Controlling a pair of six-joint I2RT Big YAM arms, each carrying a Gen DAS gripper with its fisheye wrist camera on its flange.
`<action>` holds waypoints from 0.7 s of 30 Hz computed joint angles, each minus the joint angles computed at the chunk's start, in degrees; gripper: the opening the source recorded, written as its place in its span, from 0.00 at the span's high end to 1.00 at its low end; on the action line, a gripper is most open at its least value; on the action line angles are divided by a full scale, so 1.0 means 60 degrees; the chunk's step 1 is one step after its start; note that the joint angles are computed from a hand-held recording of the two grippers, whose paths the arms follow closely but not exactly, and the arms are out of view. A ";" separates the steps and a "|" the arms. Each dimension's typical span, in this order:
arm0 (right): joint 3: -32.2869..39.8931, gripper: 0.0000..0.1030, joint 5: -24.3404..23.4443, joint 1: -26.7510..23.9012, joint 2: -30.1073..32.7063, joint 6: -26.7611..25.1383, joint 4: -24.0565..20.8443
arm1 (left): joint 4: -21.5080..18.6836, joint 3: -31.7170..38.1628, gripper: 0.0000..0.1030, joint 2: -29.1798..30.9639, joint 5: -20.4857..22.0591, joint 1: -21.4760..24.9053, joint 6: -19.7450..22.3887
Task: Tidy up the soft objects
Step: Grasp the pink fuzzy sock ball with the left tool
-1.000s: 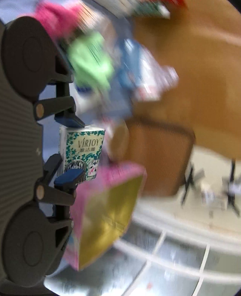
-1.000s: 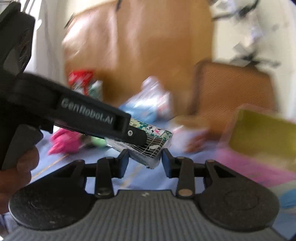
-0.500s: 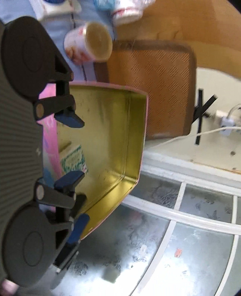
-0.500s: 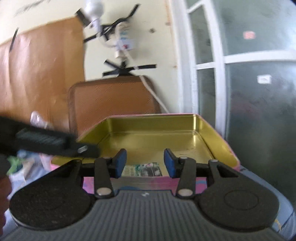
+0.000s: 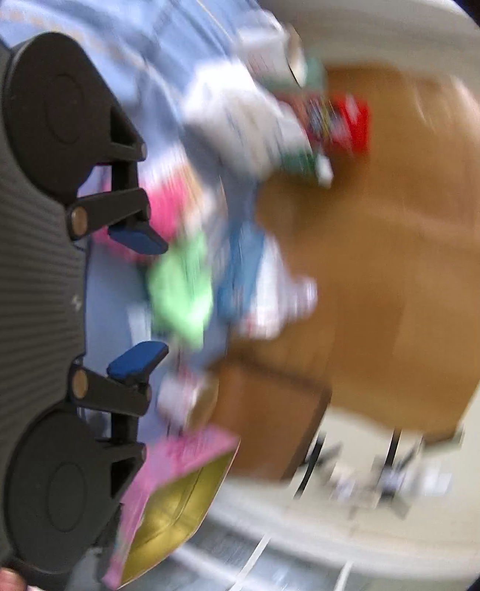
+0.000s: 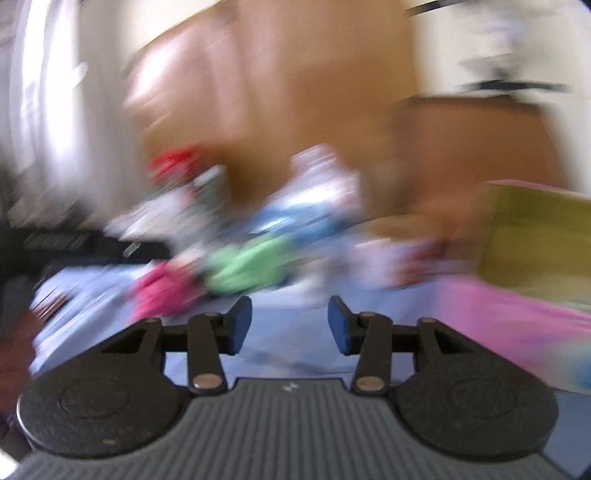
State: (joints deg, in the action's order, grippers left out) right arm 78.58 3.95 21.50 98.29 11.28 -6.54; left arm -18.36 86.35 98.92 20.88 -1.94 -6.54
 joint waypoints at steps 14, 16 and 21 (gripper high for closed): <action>0.5536 0.55 -0.0683 0.0825 0.3850 -0.0341 -0.3544 | -0.1940 0.1748 0.57 0.1599 0.0471 0.0235 0.0270; 0.4536 0.55 -0.0200 0.0934 0.3229 -0.0304 -0.2770 | -0.1585 0.1381 0.57 0.1305 0.0642 0.0097 0.0471; 0.1729 0.55 0.1575 0.1052 0.1505 -0.0319 -0.0339 | -0.1161 0.1069 0.57 0.0806 0.1457 -0.0542 0.0884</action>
